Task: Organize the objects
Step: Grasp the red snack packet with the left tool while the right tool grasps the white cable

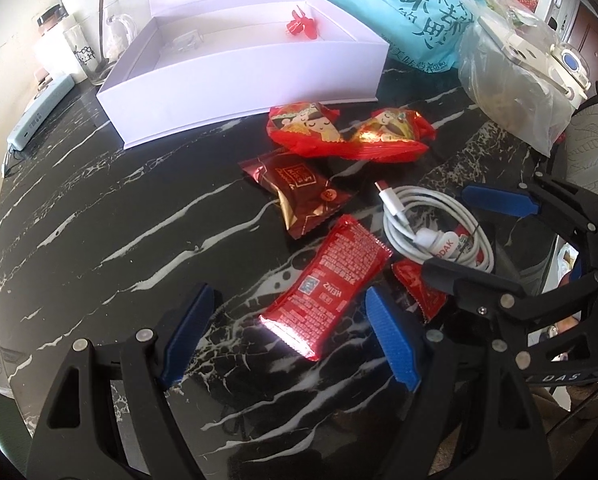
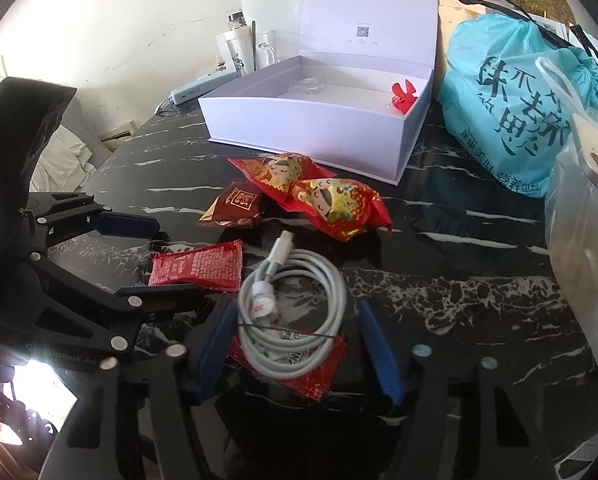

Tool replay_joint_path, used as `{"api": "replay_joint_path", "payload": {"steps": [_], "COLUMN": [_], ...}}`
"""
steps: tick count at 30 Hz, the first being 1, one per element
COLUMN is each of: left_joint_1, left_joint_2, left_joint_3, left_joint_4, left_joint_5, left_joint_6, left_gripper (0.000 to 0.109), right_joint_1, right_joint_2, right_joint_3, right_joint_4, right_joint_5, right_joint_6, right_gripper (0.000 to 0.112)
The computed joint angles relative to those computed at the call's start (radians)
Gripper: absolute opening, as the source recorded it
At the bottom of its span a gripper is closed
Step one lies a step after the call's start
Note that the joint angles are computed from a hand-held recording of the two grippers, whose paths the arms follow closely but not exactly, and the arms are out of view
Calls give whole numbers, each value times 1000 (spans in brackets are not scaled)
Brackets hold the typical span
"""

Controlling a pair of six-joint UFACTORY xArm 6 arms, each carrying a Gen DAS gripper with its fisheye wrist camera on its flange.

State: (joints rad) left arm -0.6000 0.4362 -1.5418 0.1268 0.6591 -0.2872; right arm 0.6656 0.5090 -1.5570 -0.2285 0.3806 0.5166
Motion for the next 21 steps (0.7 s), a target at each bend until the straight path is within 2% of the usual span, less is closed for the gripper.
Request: {"api": "replay_joint_path", "payload": {"steps": [4, 6, 8, 14, 16, 21], "left_joint_1": [-5, -6, -6, -9, -12, -7], "left_joint_2": [-10, -12, -15, -3, -4, -24], "left_joint_3": [35, 41, 48, 23, 17, 29], "left_joint_4": [22, 24, 41, 28, 26, -76], "left_joint_5": [-62, -77, -99, -89, -75, -61], "left_joint_6": [-19, -16, -32, -9, -6, 48], "left_gripper": [76, 70, 53, 26, 25, 25], "right_joint_1": [-1, -1, -2, -1, -1, 1], "right_joint_2": [-4, -4, -5, -20, -26, -43], "right_joint_3": [5, 5, 4, 9, 12, 27], "right_joint_4": [45, 64, 74, 76, 71, 95], "right_joint_5": [-6, -8, -9, -12, -14, -26], "right_joint_6": [-49, -59, -65, -63, -59, -75], "right_gripper": [53, 52, 52, 52, 52, 52]}}
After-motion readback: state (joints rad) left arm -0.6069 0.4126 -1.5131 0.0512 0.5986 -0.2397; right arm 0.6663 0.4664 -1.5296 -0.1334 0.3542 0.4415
